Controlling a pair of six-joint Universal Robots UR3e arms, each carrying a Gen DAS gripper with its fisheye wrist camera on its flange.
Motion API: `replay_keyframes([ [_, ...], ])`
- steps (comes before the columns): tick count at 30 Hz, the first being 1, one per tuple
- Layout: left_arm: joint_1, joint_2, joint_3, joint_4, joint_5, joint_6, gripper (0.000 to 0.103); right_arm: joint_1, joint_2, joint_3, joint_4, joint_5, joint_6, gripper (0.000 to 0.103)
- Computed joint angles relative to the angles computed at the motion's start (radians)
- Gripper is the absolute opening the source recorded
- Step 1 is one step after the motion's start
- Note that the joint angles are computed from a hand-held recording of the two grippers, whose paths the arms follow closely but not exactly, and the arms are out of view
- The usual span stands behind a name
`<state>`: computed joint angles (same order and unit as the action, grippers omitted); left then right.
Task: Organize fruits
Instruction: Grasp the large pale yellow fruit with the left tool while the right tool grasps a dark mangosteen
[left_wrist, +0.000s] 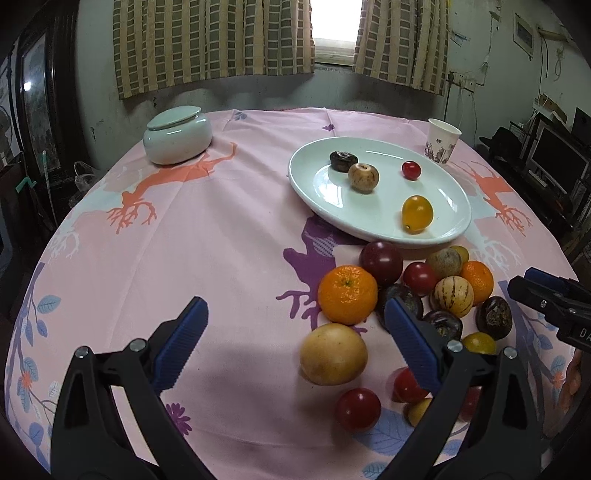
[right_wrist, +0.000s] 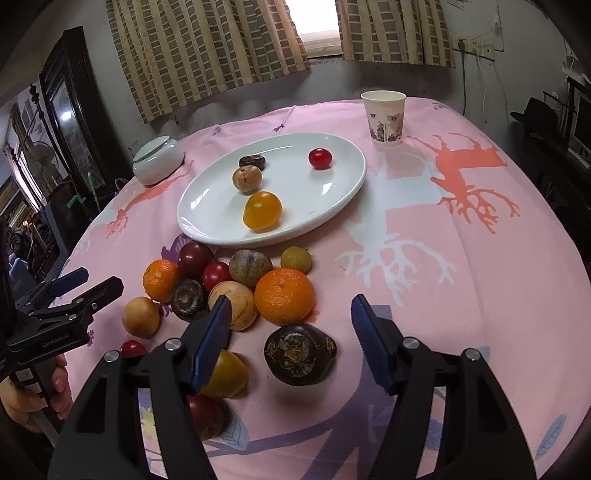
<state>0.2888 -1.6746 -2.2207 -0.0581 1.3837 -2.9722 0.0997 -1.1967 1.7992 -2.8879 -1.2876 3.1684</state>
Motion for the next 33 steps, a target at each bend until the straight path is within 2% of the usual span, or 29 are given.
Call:
replay_keyframes([
  [4,0.008,-0.009,-0.016,0.008,-0.010,0.020,0.098,0.004,0.010,0.003,-0.003,-0.004,-0.009,0.068],
  [9,-0.004,-0.020,-0.001,-0.075,-0.016,0.063,0.098,0.001,0.020,-0.004,0.017,-0.005,-0.009,0.068],
  [14,-0.013,-0.020,-0.004,-0.097,-0.017,0.080,0.098,0.001,0.035,-0.019,0.045,-0.013,-0.001,0.068],
  [21,-0.024,-0.047,0.000,-0.087,0.013,0.092,0.096,-0.012,0.010,0.025,-0.038,-0.011,0.017,0.068],
  [24,-0.034,-0.064,0.007,-0.083,0.033,0.093,0.088,-0.011,0.007,0.019,-0.017,-0.010,0.011,0.068],
  [26,-0.024,-0.078,0.013,-0.097,0.009,0.097,0.084,-0.005,0.008,0.016,-0.011,-0.016,0.008,0.068],
  [28,-0.013,-0.086,0.009,-0.104,-0.031,0.100,0.071,-0.004,0.011,0.013,-0.008,-0.014,0.008,0.068],
  [30,-0.021,-0.093,-0.002,-0.069,-0.037,0.105,0.063,-0.002,0.011,0.009,0.000,-0.014,0.005,0.068],
  [31,-0.022,-0.094,-0.007,-0.058,-0.046,0.115,0.052,-0.001,0.017,0.003,0.005,-0.015,0.004,0.068],
  [32,-0.021,-0.087,-0.011,-0.062,-0.065,0.124,0.047,0.001,0.018,-0.001,0.013,-0.015,0.001,0.068],
  [33,-0.029,-0.086,-0.011,-0.058,-0.052,0.120,0.047,0.003,0.018,-0.004,0.020,-0.017,-0.001,0.068],
])
